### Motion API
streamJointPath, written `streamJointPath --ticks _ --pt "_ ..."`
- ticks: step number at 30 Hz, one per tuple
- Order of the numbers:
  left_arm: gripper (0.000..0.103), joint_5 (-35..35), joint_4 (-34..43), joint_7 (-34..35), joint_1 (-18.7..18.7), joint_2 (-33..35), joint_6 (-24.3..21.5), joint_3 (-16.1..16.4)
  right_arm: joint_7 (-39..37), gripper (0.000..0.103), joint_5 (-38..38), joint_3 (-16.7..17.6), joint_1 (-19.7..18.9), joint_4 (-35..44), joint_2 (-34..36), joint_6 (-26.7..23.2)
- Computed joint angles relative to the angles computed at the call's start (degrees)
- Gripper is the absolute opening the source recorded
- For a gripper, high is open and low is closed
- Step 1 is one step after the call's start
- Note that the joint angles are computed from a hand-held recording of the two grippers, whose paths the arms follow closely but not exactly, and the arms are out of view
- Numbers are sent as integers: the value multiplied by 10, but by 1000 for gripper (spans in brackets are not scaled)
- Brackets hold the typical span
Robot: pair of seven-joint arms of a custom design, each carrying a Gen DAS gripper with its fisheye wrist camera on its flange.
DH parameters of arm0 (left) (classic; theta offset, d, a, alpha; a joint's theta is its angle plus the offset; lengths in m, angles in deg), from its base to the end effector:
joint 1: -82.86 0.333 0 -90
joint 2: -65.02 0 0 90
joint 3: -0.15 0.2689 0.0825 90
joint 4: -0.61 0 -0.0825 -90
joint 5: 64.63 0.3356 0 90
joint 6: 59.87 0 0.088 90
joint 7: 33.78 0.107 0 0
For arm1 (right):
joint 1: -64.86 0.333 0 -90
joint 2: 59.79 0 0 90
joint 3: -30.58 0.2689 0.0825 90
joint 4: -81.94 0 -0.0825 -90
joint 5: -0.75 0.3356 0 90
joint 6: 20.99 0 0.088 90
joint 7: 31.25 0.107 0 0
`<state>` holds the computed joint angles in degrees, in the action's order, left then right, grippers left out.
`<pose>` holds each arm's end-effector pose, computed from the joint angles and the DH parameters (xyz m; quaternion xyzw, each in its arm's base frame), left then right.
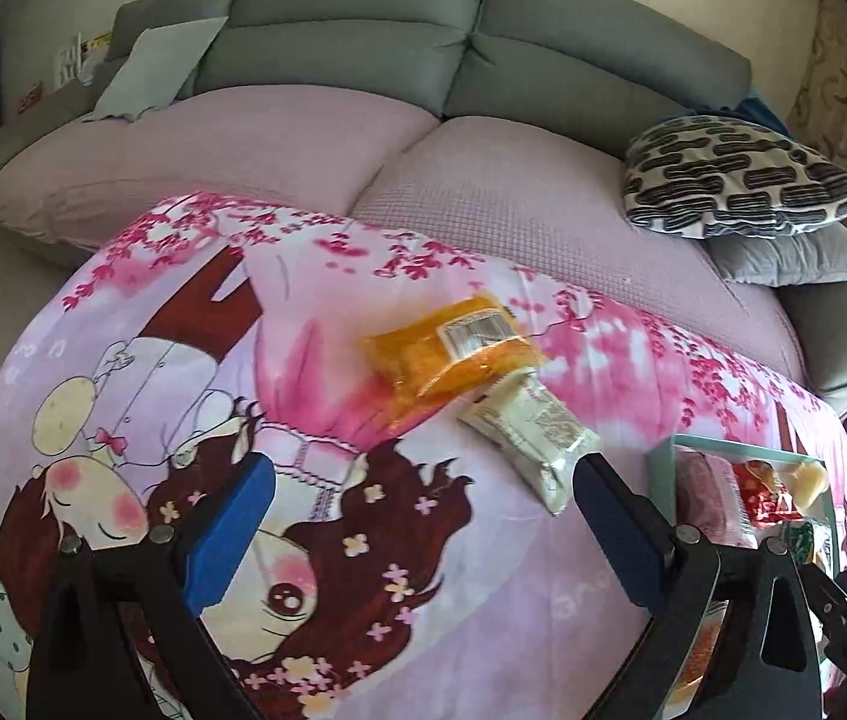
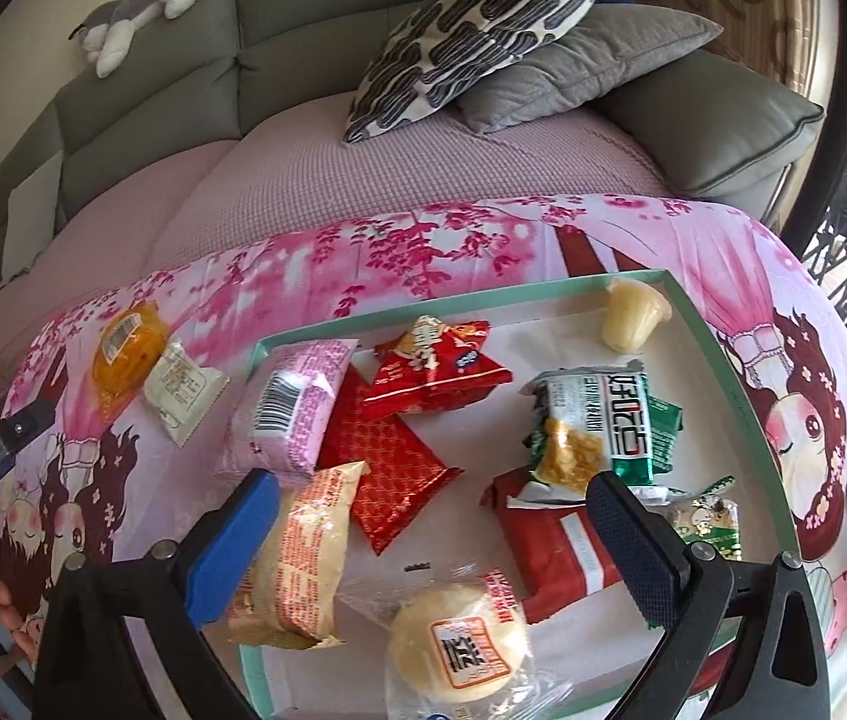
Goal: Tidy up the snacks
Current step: 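Withdraw both tools from the tray toward the yellow bun and beige pack, then grasp the yellow bun bag with the left tool while the right tool grasps the beige pack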
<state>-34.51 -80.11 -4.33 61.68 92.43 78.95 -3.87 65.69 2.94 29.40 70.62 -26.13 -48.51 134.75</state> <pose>0.6129 -0.2756 0.4617 -0.7685 0.5495 -0.2498 0.2122 0.5989 0.0473 0.4541 -0.6481 0.6945 -0.1890 0.2488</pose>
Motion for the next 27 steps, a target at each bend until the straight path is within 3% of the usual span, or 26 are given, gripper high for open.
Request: streamJointPath --ticks 11,15,27 --pt "100 -21 -52 -22 40 -38 3 -5 -35 103 -6 19 27 54 31 1" --pt "100 -57 -12 31 53 -12 -16 -16 -61 103 13 32 30 116 69 -25" --pt "100 -167 138 213 77 97 -67 -27 -96 103 -27 32 82 367 248 -142"
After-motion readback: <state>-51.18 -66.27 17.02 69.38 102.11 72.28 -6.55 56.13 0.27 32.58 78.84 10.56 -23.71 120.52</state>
